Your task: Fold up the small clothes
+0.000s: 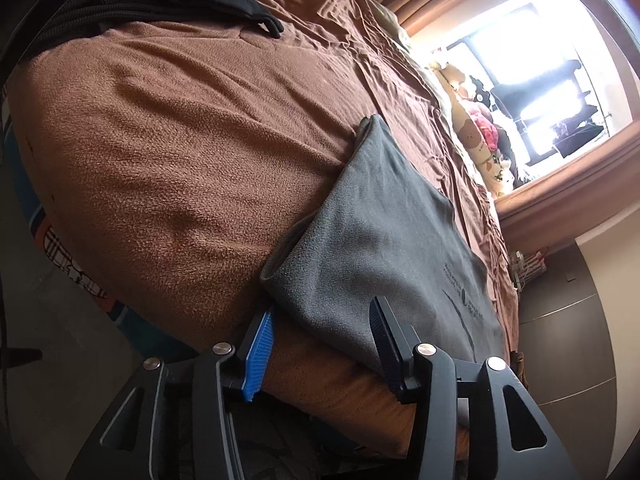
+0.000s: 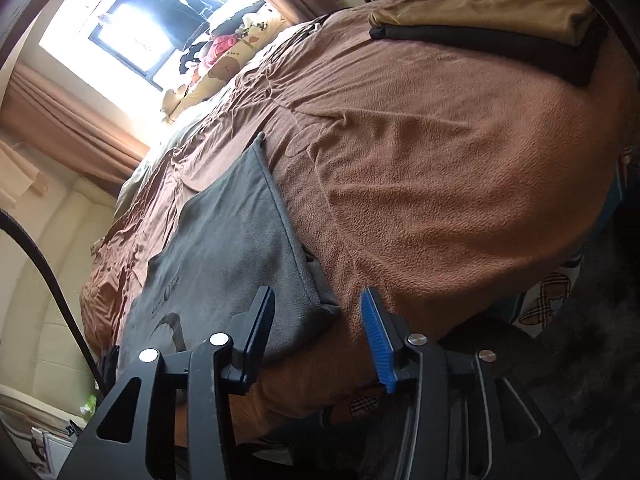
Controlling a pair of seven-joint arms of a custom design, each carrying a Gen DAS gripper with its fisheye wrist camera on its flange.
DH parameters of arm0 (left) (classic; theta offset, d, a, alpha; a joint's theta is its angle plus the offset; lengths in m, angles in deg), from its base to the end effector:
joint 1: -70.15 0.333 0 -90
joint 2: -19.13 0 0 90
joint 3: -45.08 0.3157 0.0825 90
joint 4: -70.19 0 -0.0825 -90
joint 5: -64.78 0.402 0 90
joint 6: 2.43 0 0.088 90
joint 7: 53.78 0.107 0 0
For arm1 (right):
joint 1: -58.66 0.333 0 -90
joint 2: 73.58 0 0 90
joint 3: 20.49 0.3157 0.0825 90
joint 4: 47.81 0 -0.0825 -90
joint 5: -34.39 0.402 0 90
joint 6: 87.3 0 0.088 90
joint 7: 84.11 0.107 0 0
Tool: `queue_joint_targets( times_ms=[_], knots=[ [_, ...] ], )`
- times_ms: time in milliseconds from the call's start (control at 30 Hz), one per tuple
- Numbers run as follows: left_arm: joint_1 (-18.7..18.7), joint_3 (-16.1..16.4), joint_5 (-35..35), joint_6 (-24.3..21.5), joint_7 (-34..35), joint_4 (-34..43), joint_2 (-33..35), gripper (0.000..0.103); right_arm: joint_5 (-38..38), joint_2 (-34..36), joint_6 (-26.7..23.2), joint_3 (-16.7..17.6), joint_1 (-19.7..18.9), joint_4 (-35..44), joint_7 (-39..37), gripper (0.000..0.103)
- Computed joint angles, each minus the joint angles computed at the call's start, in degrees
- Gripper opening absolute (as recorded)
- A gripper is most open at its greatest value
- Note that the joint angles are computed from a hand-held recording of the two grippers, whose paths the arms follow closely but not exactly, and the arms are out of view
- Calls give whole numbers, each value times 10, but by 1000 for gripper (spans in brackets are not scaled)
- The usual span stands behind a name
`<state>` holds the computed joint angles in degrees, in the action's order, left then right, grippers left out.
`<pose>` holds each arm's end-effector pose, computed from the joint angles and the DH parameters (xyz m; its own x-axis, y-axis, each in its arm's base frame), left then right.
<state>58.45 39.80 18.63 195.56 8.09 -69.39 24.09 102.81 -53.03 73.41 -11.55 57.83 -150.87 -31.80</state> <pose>0.5211 -0.0708 0.3465 0.5741 -0.4702 0.6703 -0.3091 -0.8826 -0.3543 0.6866 0.0431 0.3887 -0.0138 -0.8053 -0.5927 -0.7420 0.4056 -0.5338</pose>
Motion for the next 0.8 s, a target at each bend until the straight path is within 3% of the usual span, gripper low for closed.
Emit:
queue_joint_targets(
  times_ms=[267,367,433,633,800],
  knots=[
    [67,-33,218,24,-180,-34,1,55,112,-72,115,23,32,-49,-184,44],
    [90,-38,307,53,-243,-46,5,64,141,-86,129,20,62,-51,-240,44],
    [94,-37,337,66,-268,-47,10,66,152,-93,109,13,76,-55,-259,44],
    [116,-35,419,107,-337,-56,22,66,66,-83,84,6,123,-59,-209,43],
    [107,-24,401,127,-322,-60,25,65,-82,-65,81,6,154,-53,-101,35]
  ],
)
